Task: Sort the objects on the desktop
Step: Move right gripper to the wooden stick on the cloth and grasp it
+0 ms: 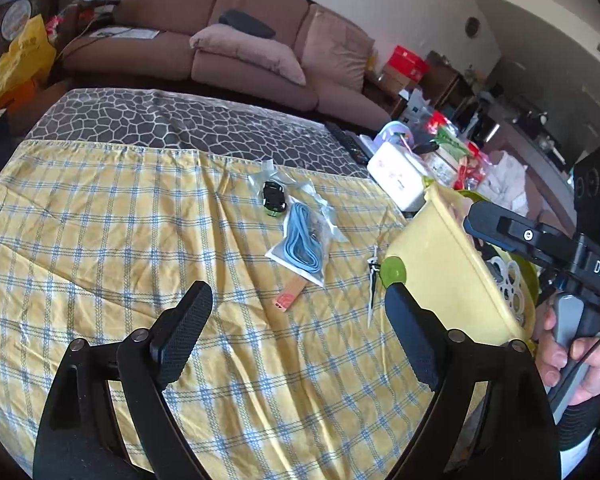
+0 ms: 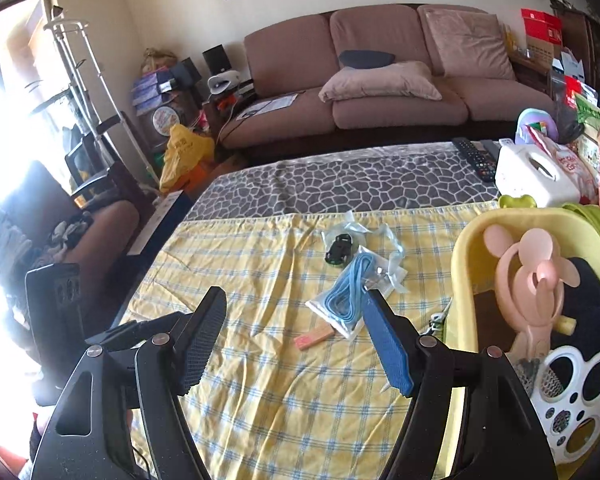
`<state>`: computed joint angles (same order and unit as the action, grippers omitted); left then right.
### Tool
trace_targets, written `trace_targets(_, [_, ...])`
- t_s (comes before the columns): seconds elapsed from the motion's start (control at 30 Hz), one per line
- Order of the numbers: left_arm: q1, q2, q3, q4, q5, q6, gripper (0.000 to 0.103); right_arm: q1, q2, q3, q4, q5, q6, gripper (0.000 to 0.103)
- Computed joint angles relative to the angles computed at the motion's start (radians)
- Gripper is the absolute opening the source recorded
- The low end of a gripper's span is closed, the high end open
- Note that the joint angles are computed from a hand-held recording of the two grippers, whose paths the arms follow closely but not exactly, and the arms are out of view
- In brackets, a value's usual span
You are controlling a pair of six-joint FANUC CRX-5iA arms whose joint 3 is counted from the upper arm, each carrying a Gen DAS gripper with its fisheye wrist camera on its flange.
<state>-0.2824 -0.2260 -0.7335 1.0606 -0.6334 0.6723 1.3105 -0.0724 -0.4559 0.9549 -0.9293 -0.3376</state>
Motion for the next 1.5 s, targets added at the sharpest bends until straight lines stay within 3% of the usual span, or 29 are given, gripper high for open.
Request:
trace_targets(0.37, [0.046,0.060,0.023,-0.007,-0.012,-0.035,0.088,-0.056,0.102,0.048,-0.091,0.056,0.031,0.072])
trace_targets(0.57, [0.079,0.077,0.032,-0.063,-0.024,-0.013,0.088,-0.089,0.161,0.084,-0.147,0.088,0.052,0.072])
trace_targets(0.87, [0.127,0.079,0.028,-0.067,-0.045,0.001,0.088,-0.121,0.265,0.154,-0.280,0.106,0.160,0.072])
trace_targets(1.07, [0.137,0.082,0.028,-0.053,-0.059,-0.007,0.088,-0.144,0.326,0.199,-0.378,0.139,0.230,0.060])
trace_targets(1.3, [0.147,0.083,0.031,-0.054,-0.059,-0.005,0.088,-0.150,0.377,0.235,-0.396,0.110,0.214,0.058])
trace_targets(1.47, [0.163,0.080,0.024,-0.039,-0.064,-0.012,0.088,-0.138,0.430,0.292,-0.371,0.033,0.251,0.060])
trace_targets(1.5, [0.168,0.081,0.024,-0.042,-0.068,-0.011,0.088,-0.132,0.447,0.314,-0.374,-0.002,0.284,0.056])
